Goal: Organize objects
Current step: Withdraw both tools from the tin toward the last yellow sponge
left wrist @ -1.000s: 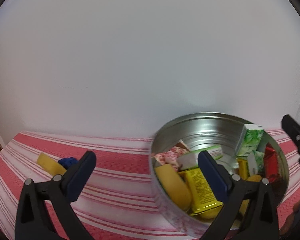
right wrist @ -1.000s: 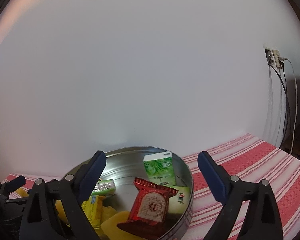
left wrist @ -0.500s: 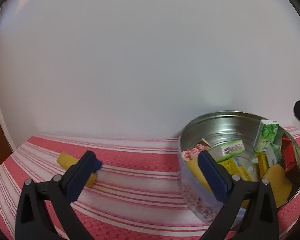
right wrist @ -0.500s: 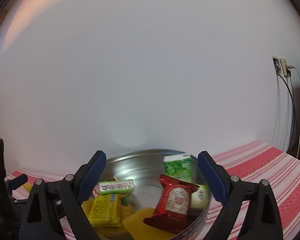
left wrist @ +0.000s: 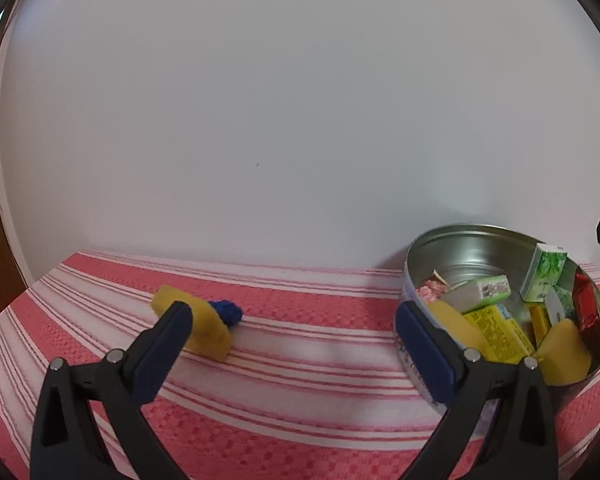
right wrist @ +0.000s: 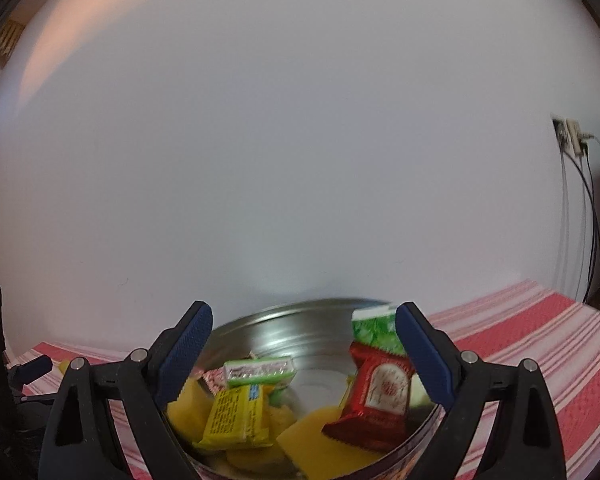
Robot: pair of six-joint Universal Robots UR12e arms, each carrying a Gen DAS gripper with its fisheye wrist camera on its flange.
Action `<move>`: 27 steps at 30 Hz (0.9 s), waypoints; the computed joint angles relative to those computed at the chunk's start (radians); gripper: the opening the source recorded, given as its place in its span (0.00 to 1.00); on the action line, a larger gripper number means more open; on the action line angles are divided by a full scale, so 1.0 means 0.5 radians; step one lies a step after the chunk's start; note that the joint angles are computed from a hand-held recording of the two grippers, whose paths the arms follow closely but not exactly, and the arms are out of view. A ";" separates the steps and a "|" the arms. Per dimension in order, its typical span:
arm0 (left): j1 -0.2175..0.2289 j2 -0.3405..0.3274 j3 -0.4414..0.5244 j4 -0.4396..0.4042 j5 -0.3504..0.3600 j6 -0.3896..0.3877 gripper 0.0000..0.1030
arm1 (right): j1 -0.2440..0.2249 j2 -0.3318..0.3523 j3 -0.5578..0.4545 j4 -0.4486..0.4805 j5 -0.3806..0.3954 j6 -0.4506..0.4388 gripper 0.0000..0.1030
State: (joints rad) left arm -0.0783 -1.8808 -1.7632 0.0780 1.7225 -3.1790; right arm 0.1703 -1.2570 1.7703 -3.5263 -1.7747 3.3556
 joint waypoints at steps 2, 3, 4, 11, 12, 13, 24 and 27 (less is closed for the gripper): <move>0.008 0.009 -0.012 -0.008 -0.012 0.003 1.00 | 0.000 -0.002 0.009 0.005 0.029 0.004 0.92; 0.013 0.015 -0.017 -0.015 -0.016 0.006 1.00 | 0.006 -0.003 0.011 0.003 0.025 0.005 0.92; 0.020 0.019 -0.022 -0.020 -0.023 0.003 1.00 | 0.015 -0.004 0.014 0.000 0.016 0.006 0.92; 0.062 0.046 -0.047 -0.072 -0.075 -0.014 1.00 | 0.088 -0.016 0.023 0.048 -0.037 -0.011 0.92; 0.069 0.049 -0.050 -0.078 -0.078 -0.007 1.00 | 0.099 -0.019 0.025 0.061 -0.032 -0.004 0.92; 0.076 0.051 -0.051 -0.085 -0.084 0.000 1.00 | 0.111 -0.023 0.023 0.077 -0.037 0.001 0.92; 0.243 0.098 -0.083 -0.230 -0.292 0.002 1.00 | 0.238 0.024 -0.072 0.280 -0.071 -0.005 0.92; 0.311 0.111 -0.080 -0.320 -0.379 -0.085 1.00 | 0.257 0.043 -0.103 0.331 -0.007 0.057 0.92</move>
